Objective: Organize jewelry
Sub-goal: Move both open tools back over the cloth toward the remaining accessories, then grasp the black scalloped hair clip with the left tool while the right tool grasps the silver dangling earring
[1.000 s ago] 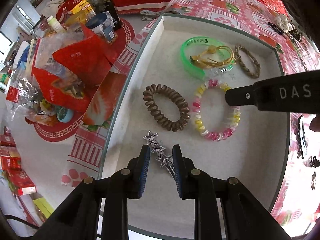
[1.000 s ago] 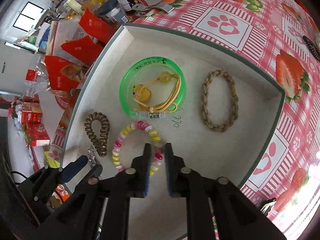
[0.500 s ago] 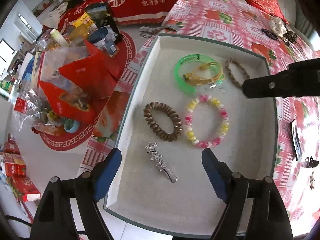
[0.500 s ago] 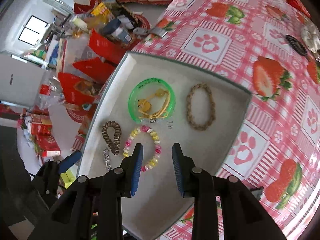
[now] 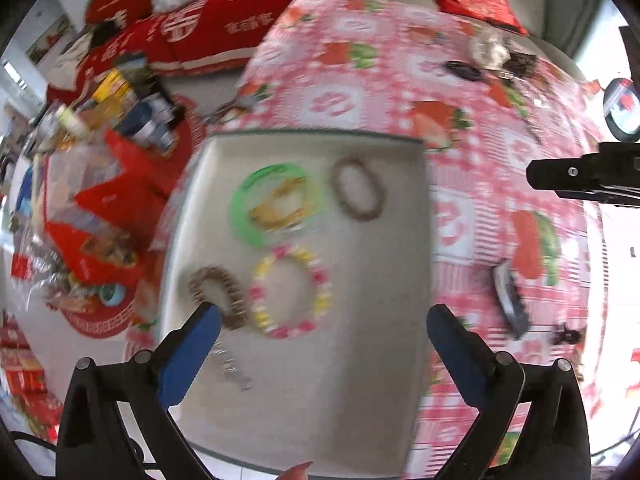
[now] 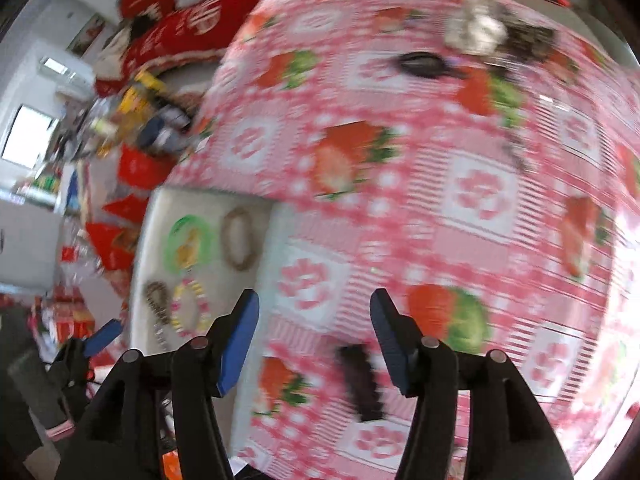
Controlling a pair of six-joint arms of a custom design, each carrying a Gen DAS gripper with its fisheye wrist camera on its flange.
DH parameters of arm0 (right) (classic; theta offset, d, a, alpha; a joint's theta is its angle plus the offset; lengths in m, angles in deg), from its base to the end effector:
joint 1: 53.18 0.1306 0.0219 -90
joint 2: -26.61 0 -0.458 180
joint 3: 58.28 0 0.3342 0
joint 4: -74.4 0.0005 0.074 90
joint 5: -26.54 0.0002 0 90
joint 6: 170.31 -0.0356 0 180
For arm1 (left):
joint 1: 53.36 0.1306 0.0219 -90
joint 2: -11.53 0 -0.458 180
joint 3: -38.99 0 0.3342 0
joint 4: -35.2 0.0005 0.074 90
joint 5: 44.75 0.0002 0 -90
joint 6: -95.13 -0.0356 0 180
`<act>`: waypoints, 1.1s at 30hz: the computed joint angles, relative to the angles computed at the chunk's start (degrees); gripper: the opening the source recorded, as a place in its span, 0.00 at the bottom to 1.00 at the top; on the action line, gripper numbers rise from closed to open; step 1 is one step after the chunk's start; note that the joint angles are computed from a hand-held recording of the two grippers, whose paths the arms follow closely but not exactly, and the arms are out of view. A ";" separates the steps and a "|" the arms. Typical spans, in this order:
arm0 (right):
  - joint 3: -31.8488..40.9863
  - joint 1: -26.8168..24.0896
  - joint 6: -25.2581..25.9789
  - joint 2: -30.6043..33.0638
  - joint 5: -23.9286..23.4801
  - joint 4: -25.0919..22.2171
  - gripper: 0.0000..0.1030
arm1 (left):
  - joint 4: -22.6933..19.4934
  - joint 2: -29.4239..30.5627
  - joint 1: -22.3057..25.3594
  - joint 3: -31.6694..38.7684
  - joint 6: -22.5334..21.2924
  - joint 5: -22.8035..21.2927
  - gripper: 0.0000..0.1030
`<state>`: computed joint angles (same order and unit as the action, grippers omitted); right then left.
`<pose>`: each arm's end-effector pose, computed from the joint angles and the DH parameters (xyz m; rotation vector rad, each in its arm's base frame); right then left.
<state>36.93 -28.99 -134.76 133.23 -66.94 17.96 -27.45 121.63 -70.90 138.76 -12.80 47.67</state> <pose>0.4751 0.2153 0.4018 0.7277 2.7563 0.4206 0.5143 -0.1646 0.3959 0.8748 2.7060 -0.0586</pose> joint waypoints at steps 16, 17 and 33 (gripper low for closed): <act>-15.31 -10.97 1.57 -10.18 1.67 1.30 0.60 | -5.41 1.02 -12.86 1.31 9.64 2.11 1.00; -15.71 -11.46 2.14 -10.25 1.50 1.49 0.60 | -5.59 1.36 -13.48 1.00 11.02 2.04 1.00; -15.25 -17.61 14.82 -4.56 -0.48 5.64 0.60 | -1.60 3.56 -15.93 -4.22 22.87 -2.99 1.00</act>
<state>21.68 -46.60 -119.94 128.67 -67.42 23.60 -29.05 125.19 -86.84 134.54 10.07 44.68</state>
